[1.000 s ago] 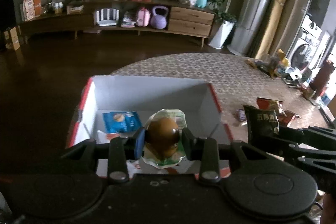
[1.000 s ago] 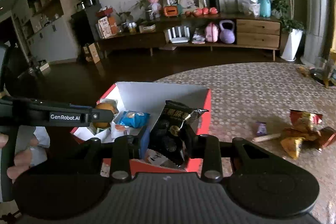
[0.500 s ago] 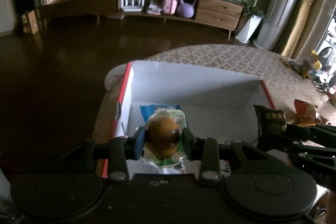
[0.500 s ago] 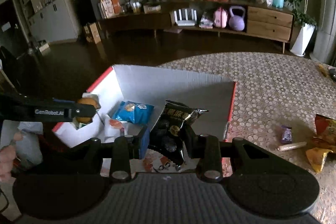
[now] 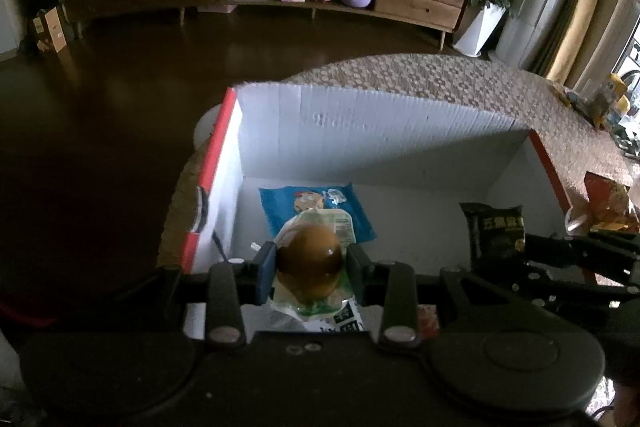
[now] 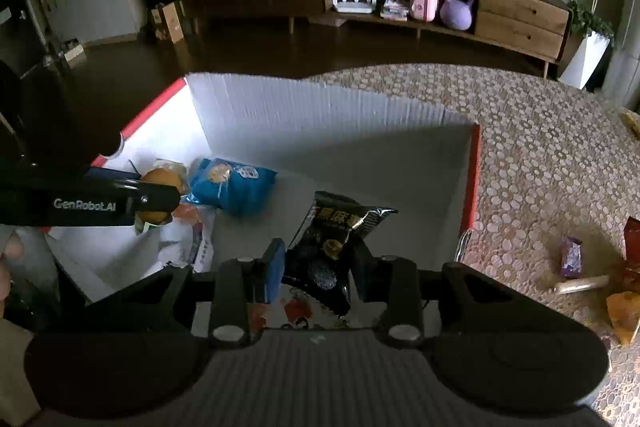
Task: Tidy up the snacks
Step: 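Carry the egg and black packet over the shoebox with both grippers, then open both grippers to drop the egg and black packet into the box, then withdraw both tools from the box toward the snack pile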
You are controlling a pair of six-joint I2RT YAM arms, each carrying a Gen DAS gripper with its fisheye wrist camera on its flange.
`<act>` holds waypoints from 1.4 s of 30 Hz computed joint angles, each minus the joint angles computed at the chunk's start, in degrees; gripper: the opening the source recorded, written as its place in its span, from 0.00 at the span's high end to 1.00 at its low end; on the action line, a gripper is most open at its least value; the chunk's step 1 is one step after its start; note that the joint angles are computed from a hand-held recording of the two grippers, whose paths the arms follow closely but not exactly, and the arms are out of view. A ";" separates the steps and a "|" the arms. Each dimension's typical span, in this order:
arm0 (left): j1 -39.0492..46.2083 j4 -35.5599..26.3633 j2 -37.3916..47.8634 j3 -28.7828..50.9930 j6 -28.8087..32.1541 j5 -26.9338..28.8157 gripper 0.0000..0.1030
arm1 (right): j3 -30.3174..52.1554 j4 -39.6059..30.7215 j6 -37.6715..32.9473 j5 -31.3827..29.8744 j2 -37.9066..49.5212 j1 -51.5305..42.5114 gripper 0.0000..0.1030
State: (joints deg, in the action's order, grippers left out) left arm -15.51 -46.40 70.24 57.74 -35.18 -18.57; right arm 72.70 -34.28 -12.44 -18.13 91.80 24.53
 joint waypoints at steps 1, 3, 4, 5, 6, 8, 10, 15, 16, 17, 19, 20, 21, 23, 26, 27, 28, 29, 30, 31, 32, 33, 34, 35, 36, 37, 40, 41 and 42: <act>-0.06 0.09 0.61 0.24 -0.11 0.05 0.66 | 0.01 -0.04 0.09 0.21 0.17 0.12 0.67; 0.05 0.50 1.17 -0.08 -0.21 0.41 0.66 | -0.10 -0.12 -0.23 -0.10 0.28 0.06 0.67; -0.01 0.65 1.61 -0.12 -0.35 0.46 0.66 | 0.07 -0.37 -0.26 -0.22 0.45 0.15 0.67; -0.06 0.73 1.96 -0.21 -0.46 0.48 0.66 | 0.15 -0.52 -0.29 -0.16 0.58 0.29 0.67; -0.18 0.73 2.37 -0.19 -0.63 0.52 0.66 | 0.12 -0.57 -0.40 -0.05 0.63 0.35 0.66; -0.10 1.03 3.06 -0.17 -0.67 0.92 0.65 | -0.12 -0.45 -0.63 0.13 0.57 0.54 0.66; 0.05 1.40 3.11 -0.53 -0.73 1.17 0.66 | -0.16 -0.53 -0.67 0.25 0.57 0.61 0.66; -1.08 1.28 2.52 -0.68 -0.88 -0.05 0.62 | 0.33 -1.01 -0.25 0.15 0.38 0.61 0.66; -1.44 1.10 2.38 -0.60 -0.93 -0.42 0.61 | -0.06 -1.02 -0.18 0.03 -0.10 0.68 0.66; -1.76 0.85 2.25 -0.40 -1.02 -0.77 0.59 | -0.17 -1.07 -0.21 -0.05 -0.35 0.65 0.66; -2.30 0.54 1.94 -0.09 -1.31 -1.39 0.53 | -0.45 -1.07 -0.07 0.09 -0.92 0.74 0.54; -2.42 0.48 1.69 -0.06 -1.33 -1.65 0.49 | -0.80 -0.96 -0.05 -0.03 -1.48 0.72 0.50; -2.65 0.16 1.46 0.17 -1.40 -2.01 0.47 | -1.13 -0.79 -0.07 -0.13 -2.03 0.70 0.46; -3.45 -0.50 0.98 0.41 -1.82 -2.92 0.43 | -1.25 -1.13 -0.16 -0.25 -2.87 0.70 0.45; -4.98 -1.58 -0.16 0.68 -2.52 -4.74 0.33 | -1.54 -1.82 -0.14 -0.39 -4.24 0.54 0.42; -5.11 -1.68 -0.54 0.84 -2.27 -4.93 0.33 | -1.73 -1.89 -0.06 -0.38 -4.76 0.50 0.39; -5.42 -1.83 -0.97 0.88 -2.30 -5.09 0.33 | -1.90 -2.06 -0.05 -0.51 -5.34 0.34 0.38; -5.80 -2.16 -1.35 1.08 -2.52 -5.26 0.30 | -2.09 -2.24 -0.06 -0.71 -5.82 0.23 0.37; -6.11 -2.62 -1.77 1.35 -2.69 -5.55 0.29 | -2.12 -2.68 -0.16 -1.04 -6.35 0.01 0.36; -6.55 -2.98 -2.16 1.47 -2.88 -6.08 0.26 | -2.27 -2.75 -0.15 -1.13 -6.73 -0.07 0.33; -7.17 -3.40 -2.46 1.69 -3.16 -6.72 0.24 | -2.73 -2.74 -0.17 -1.23 -7.57 -0.28 0.31; -7.69 -3.69 -2.80 1.79 -3.39 -7.22 0.24 | -3.12 -2.69 -0.14 -1.28 -8.41 -0.47 0.30; -8.38 -4.11 -3.19 1.97 -3.78 -7.76 0.22 | -3.34 -2.81 -0.15 -1.40 -9.00 -0.67 0.30; -8.86 -4.32 -3.62 1.95 -3.99 -8.12 0.20 | -3.49 -3.07 -0.19 -1.56 -9.58 -0.91 0.30; -9.57 -4.65 -4.05 2.02 -4.42 -8.67 0.19 | -3.62 -3.26 -0.21 -1.67 -10.14 -1.11 0.30; -10.29 -4.84 -4.47 1.97 -4.77 -9.16 0.18 | -3.88 -3.40 -0.27 -1.94 -10.89 -1.45 0.29; -12.28 -5.86 -5.26 2.54 -5.51 -10.68 0.16 | -4.15 -4.23 -0.54 -2.93 -12.77 -2.46 0.24; -13.17 -6.30 -5.52 2.77 -6.02 -11.41 0.16 | -4.37 -4.35 -0.61 -3.23 -13.49 -2.86 0.22; -13.87 -6.72 -5.65 3.07 -6.40 -12.04 0.16 | -4.57 -4.52 -0.63 -3.68 -14.35 -3.32 0.22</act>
